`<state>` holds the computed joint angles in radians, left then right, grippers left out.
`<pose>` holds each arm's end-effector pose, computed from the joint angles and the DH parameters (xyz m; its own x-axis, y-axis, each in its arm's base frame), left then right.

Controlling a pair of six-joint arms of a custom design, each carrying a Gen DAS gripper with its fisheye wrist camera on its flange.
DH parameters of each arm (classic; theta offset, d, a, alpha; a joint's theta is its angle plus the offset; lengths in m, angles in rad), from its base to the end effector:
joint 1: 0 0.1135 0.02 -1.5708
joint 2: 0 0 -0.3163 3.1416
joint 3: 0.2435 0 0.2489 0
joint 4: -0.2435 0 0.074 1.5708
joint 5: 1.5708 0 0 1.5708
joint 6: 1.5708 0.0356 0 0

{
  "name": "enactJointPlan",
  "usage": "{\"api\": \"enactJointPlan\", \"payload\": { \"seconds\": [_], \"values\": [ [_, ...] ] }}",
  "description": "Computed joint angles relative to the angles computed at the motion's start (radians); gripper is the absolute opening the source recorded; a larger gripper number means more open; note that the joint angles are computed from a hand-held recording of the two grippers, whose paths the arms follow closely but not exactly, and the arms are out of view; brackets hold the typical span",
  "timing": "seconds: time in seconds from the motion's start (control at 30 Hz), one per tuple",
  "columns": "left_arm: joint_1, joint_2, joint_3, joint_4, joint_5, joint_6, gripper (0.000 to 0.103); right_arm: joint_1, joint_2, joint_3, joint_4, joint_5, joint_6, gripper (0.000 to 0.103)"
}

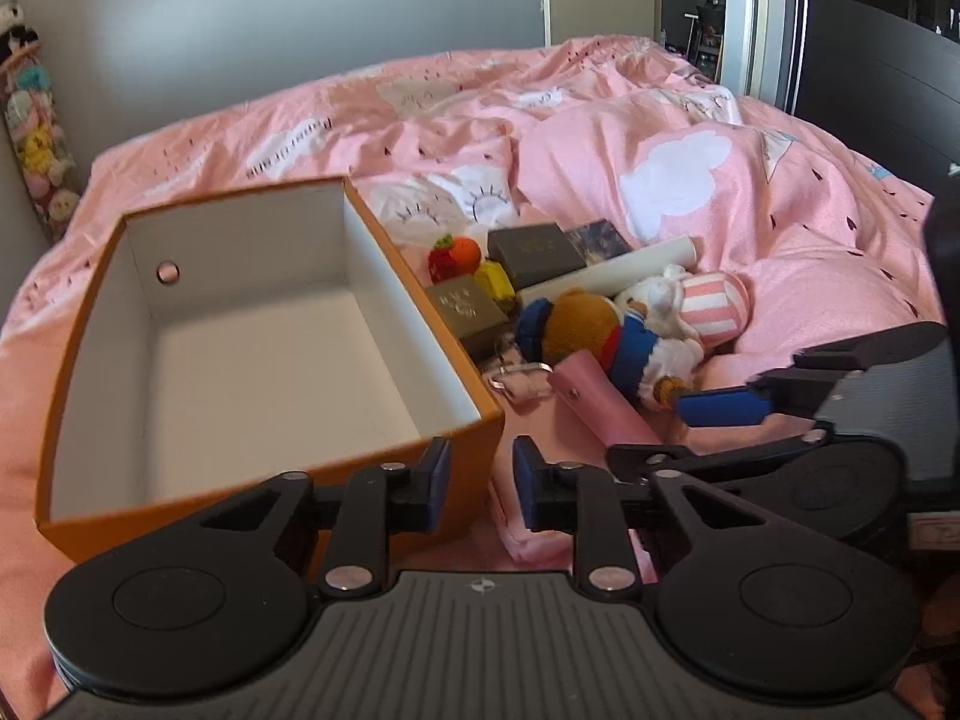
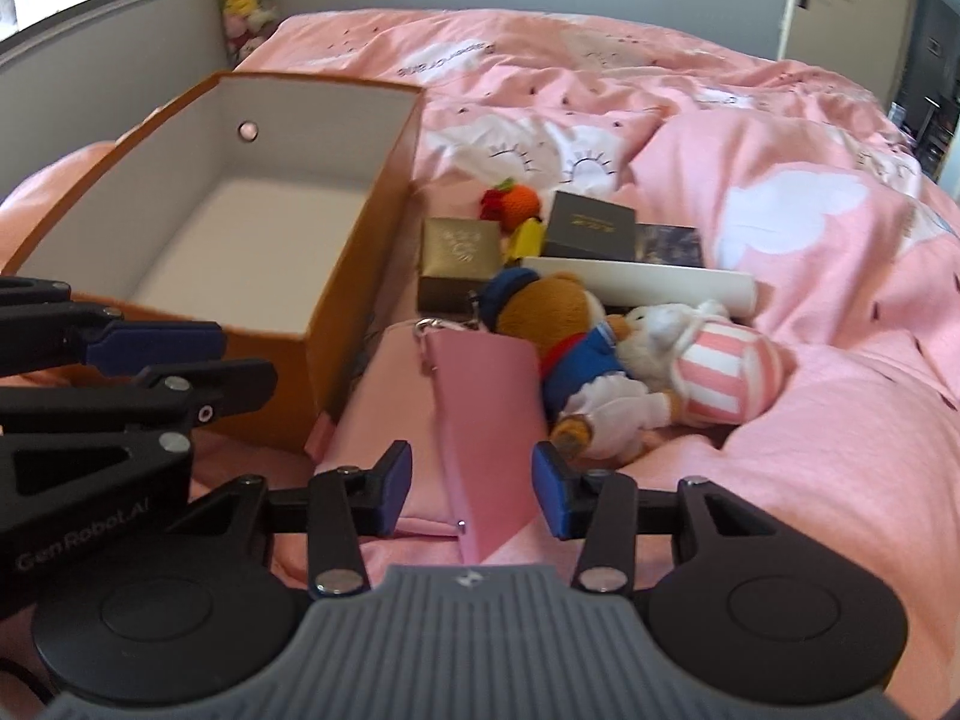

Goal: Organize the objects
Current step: 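Move both tools toward the pink items beside the box, then grasp the pink leather case with the right tool while the left tool grasps the pink pouch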

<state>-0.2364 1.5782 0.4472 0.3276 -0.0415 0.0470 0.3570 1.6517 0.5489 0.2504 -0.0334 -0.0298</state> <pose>0.2488 -0.0584 0.1579 -0.6892 0.2143 -0.6921 0.2387 0.9691 0.0624 0.2621 0.0990 0.1578 -0.6941 -0.2906 -0.6586 -0.3907 0.9205 0.0055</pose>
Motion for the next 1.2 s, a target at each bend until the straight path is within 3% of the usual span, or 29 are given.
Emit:
{"api": "enactJointPlan", "payload": {
  "seconds": [0.1, 0.17, 0.33, 0.37, 0.5, 0.6, 0.8, 1.2],
  "values": [
    [0.030, 0.021, 0.017, -0.038, 0.039, -0.009, 0.028, 0.002, 0.039, 0.029, -0.022, -0.018, -0.021, 0.047],
    [0.040, 0.047, 0.031, -0.054, 0.056, -0.019, 0.028, 0.002, 0.061, 0.046, -0.034, -0.017, -0.036, 0.039],
    [0.053, 0.090, 0.062, -0.090, 0.083, -0.027, 0.028, 0.004, 0.108, 0.069, -0.016, 0.008, -0.061, 0.039],
    [0.057, 0.098, 0.068, -0.101, 0.097, -0.028, 0.028, 0.001, 0.115, 0.074, -0.016, 0.010, -0.062, 0.032],
    [0.086, 0.139, 0.107, -0.155, 0.168, -0.045, 0.029, -0.037, 0.101, 0.067, -0.004, -0.022, -0.042, 0.027],
    [0.113, 0.182, 0.147, -0.196, 0.218, -0.099, 0.036, -0.071, 0.066, 0.054, -0.014, -0.039, -0.031, 0.022],
    [0.114, 0.262, 0.225, -0.250, 0.250, -0.199, 0.063, -0.160, 0.052, 0.047, -0.033, -0.116, -0.011, 0.019],
    [0.078, 0.386, 0.313, -0.253, 0.233, -0.278, 0.060, -0.201, 0.090, 0.051, -0.013, -0.181, 0.003, 0.020]
  ]
}}
